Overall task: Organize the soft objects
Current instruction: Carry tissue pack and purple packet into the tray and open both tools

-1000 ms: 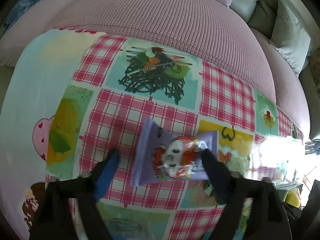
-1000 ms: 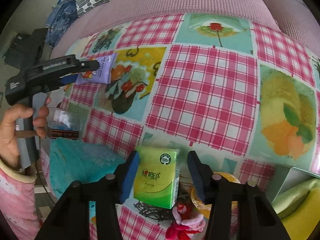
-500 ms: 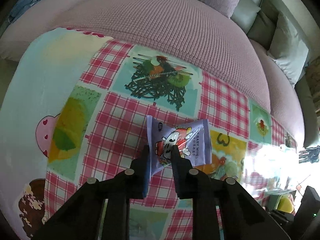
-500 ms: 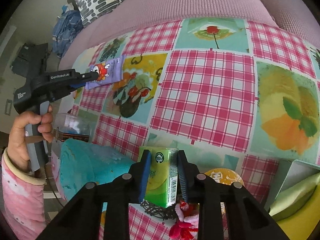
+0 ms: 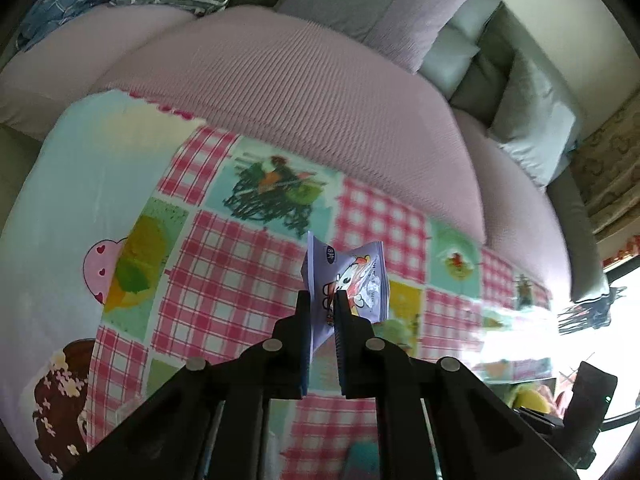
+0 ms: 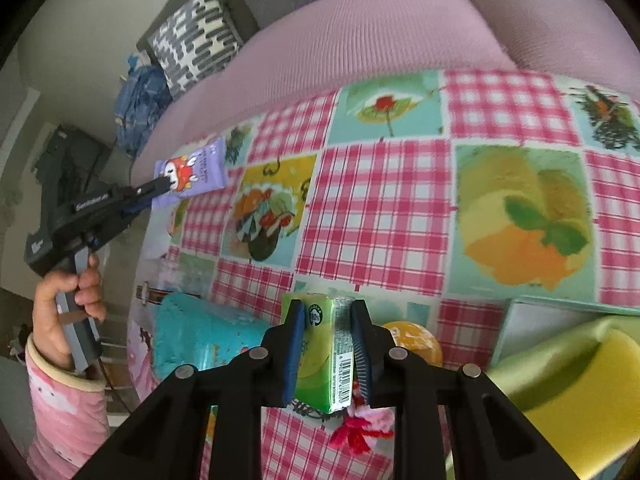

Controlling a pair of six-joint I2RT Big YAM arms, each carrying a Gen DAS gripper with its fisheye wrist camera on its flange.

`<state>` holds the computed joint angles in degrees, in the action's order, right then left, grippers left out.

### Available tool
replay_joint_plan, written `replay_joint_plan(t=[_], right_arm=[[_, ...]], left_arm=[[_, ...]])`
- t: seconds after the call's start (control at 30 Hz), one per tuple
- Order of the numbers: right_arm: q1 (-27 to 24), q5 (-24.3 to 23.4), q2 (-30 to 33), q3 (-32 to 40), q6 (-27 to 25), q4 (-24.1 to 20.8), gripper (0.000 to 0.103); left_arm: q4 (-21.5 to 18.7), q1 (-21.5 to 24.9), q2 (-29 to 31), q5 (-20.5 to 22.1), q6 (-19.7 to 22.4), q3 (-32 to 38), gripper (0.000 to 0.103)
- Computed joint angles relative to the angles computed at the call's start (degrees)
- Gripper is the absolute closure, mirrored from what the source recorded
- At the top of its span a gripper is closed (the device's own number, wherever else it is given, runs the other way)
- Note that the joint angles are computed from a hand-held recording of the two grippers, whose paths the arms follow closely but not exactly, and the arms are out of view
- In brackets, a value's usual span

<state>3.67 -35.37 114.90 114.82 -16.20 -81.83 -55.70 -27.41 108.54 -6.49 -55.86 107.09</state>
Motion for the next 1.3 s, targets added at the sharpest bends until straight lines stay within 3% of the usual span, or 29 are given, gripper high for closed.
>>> replay_joint_plan(t=[0.37,0.6,0.9,1.3], right_arm=[[-5.4,-2.8,-6.6,-4.7,0.2,3.0,0.078],[-10.6,-4.4,-10.6,-8.7,-1.9,3.4,0.078],[-16.6,-4.4,-11.9,-11.2,-4.5,2.7,0.078],[-22.9,-4.1,-10.5,-11.4,-6.7,0.6,0.078]], left_arm=[[4.8,-6.1,-5.8,-6.2,1.2,-0.1,0.093],[6.1,-11.6,-5.8,-9.7,2.3,2.7,0.093],[5.2,-17.4,0.6,-9.6,4.4,12.9,0.093],[-0.4,-20.9,14.2,-2.8,3.7,31.4,0.093]])
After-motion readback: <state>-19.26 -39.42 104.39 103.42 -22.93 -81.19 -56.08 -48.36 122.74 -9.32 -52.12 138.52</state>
